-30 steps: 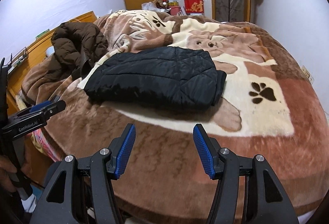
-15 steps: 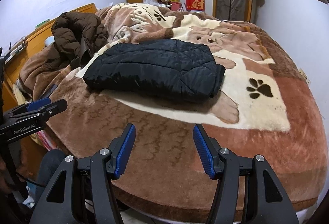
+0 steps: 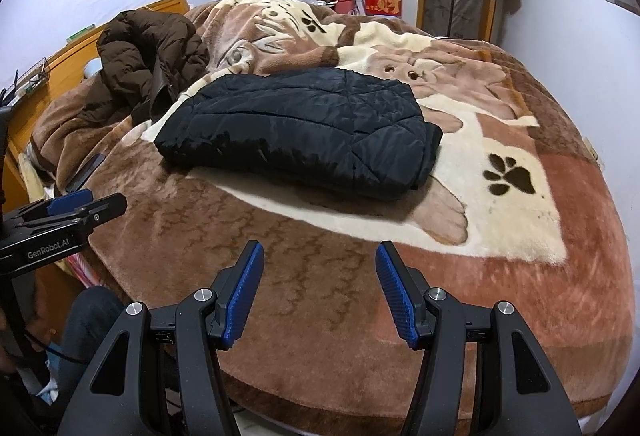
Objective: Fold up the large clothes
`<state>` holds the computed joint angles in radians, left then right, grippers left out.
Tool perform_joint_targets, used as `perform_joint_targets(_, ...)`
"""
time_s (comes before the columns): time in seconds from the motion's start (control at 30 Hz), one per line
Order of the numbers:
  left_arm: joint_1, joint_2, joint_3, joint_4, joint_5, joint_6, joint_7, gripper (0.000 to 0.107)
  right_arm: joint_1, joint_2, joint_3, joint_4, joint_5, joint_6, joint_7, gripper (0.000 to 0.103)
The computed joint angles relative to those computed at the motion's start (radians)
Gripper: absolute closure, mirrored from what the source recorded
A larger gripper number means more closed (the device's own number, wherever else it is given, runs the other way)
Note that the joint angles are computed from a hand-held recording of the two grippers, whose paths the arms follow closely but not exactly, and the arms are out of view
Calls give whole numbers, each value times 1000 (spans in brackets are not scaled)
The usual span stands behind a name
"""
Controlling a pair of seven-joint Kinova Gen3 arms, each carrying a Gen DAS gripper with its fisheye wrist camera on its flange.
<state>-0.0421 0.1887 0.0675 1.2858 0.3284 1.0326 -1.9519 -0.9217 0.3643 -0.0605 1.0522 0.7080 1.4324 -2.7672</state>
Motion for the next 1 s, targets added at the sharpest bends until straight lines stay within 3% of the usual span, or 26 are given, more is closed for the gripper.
perform_joint_targets(1.0, 8, -19, -4, 9, -14, -3, 10, 32, -5, -2, -2, 1, 3, -2, 0, 44)
